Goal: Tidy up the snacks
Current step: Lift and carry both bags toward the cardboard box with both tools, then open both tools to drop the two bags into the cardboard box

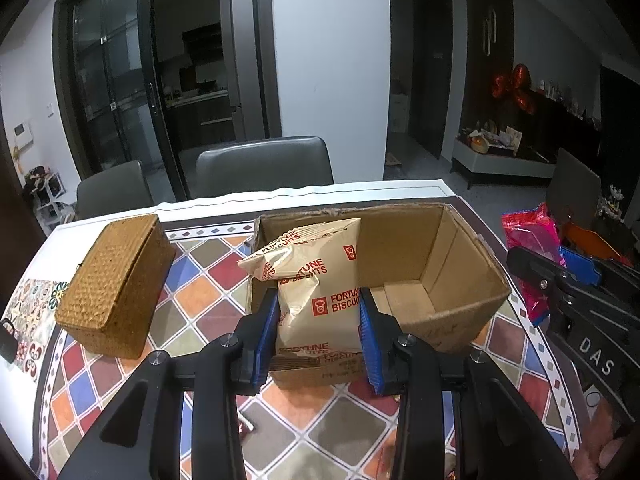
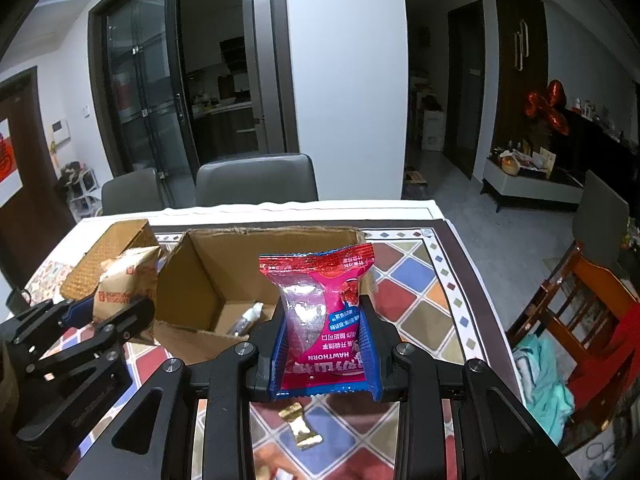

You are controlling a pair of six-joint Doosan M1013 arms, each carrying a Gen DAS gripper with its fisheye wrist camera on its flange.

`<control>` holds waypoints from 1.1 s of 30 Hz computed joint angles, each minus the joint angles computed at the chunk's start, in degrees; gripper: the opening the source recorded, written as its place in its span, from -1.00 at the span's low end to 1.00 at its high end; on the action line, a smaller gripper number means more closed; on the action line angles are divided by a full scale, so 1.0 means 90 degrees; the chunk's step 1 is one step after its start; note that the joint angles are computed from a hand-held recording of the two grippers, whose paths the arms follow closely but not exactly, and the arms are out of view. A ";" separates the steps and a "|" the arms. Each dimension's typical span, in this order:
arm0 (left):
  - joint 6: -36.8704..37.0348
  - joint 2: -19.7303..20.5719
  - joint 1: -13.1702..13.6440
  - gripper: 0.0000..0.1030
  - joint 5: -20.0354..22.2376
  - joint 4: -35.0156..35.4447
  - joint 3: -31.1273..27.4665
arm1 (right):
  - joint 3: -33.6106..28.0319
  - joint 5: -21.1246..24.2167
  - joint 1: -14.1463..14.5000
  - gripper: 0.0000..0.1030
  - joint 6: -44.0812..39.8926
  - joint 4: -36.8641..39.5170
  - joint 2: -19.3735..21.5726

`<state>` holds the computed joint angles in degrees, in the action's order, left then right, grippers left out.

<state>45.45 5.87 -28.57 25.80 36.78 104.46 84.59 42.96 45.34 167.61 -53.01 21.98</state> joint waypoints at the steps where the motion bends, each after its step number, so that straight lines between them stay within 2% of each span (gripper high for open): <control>1: 0.0015 0.0023 0.0004 -0.27 -0.0001 -0.0005 -0.0026 | -0.0023 -0.0017 -0.0009 -0.36 -0.0018 0.0005 0.0017; 21: 0.0684 0.0580 0.0288 -0.27 -0.0059 -0.0699 -0.0449 | -0.0453 -0.0432 -0.0285 -0.36 -0.0501 0.0329 0.0454; 28: 0.0963 0.0670 0.0345 -0.25 -0.0051 -0.1001 -0.0504 | -0.0599 -0.0494 -0.0331 -0.35 -0.0750 0.0520 0.0588; 33: 0.0875 0.0682 0.0331 -0.20 0.0012 -0.0908 -0.0509 | -0.0652 -0.0437 -0.0337 -0.29 -0.0817 0.0532 0.0649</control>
<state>53.32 12.01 -25.59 25.91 28.61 99.88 78.72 39.03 42.31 160.26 -48.23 27.82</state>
